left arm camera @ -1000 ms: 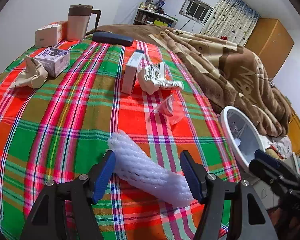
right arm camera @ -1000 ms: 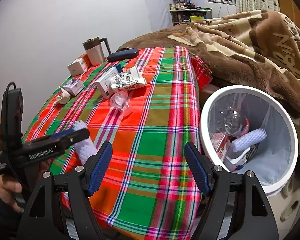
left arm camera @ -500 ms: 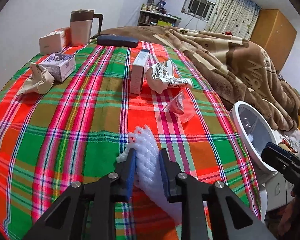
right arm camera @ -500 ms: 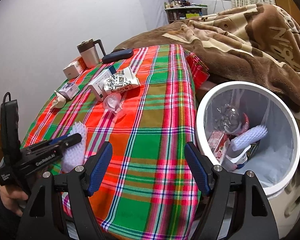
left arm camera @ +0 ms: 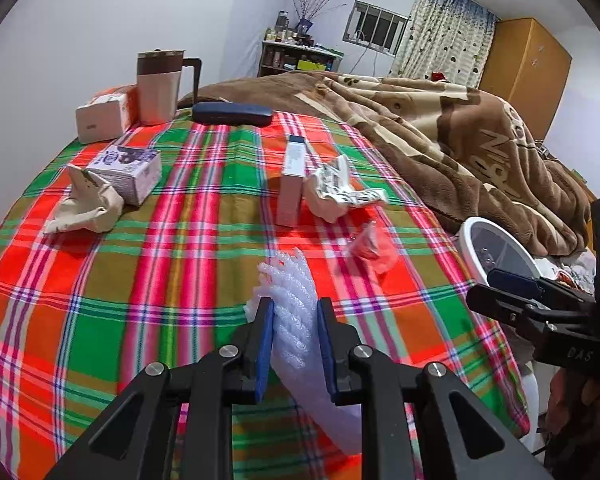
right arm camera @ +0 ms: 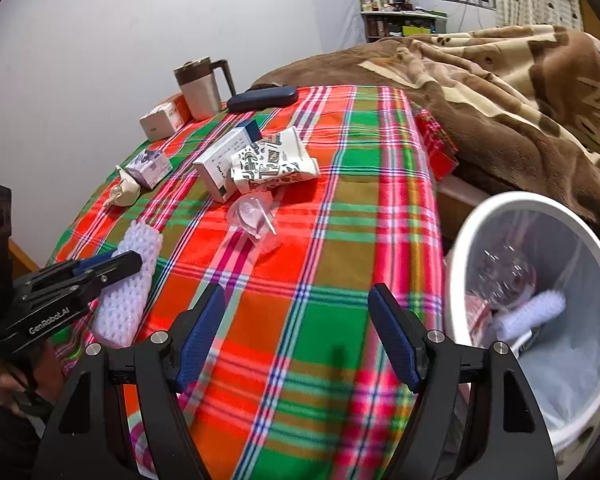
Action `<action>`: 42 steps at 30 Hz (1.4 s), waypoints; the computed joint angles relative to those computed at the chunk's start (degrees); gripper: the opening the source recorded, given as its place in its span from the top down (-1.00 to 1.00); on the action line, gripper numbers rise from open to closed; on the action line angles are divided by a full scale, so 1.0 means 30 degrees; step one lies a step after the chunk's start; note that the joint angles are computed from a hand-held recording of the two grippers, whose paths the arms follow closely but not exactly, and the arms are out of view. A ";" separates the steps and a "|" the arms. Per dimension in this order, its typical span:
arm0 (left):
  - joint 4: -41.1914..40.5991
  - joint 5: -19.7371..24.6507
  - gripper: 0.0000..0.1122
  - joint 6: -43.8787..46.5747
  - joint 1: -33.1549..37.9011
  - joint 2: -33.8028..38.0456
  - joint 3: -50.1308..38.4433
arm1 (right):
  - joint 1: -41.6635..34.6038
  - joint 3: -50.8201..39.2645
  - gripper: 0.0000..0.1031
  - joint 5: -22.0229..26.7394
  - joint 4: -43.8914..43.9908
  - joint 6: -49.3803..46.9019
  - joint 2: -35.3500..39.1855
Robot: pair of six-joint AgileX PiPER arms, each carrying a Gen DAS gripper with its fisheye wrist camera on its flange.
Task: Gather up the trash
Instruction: 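Grasp the clear plastic cup with the right tool while the left tool holds the foam net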
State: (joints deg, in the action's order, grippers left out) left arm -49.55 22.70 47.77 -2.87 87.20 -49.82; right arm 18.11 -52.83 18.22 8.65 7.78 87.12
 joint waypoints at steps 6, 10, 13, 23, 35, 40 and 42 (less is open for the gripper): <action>0.0002 0.0378 0.58 0.0782 0.0712 0.0997 -0.0785 | 0.0190 -0.1821 -0.45 0.0587 -0.0301 -0.0382 0.1666; 0.0276 0.0630 0.35 0.0735 0.1035 0.1573 -0.1339 | 0.0404 -0.3097 -0.41 0.1033 -0.0380 -0.0833 0.2763; 0.0195 0.0638 -0.11 0.0540 0.1293 0.1412 -0.1217 | 0.0500 -0.3922 -0.34 0.1397 -0.0299 -0.1240 0.3482; -0.0142 0.1257 -0.15 -0.1934 0.2083 0.0385 0.0252 | 0.0606 -0.5634 0.07 0.2165 0.0107 -0.2524 0.5120; 0.0179 0.1055 0.35 -0.3093 0.0421 0.0633 0.0068 | 0.0249 -0.4864 0.40 0.1450 0.1125 -0.3279 0.4653; 0.0536 0.0742 0.57 -0.2957 -0.0141 0.0465 -0.0002 | 0.0063 -0.3693 0.40 0.0927 0.1839 -0.3576 0.3656; 0.0582 0.0701 0.62 -0.2821 -0.0239 0.0422 -0.0032 | -0.0014 -0.3109 0.40 0.0740 0.2084 -0.3596 0.3134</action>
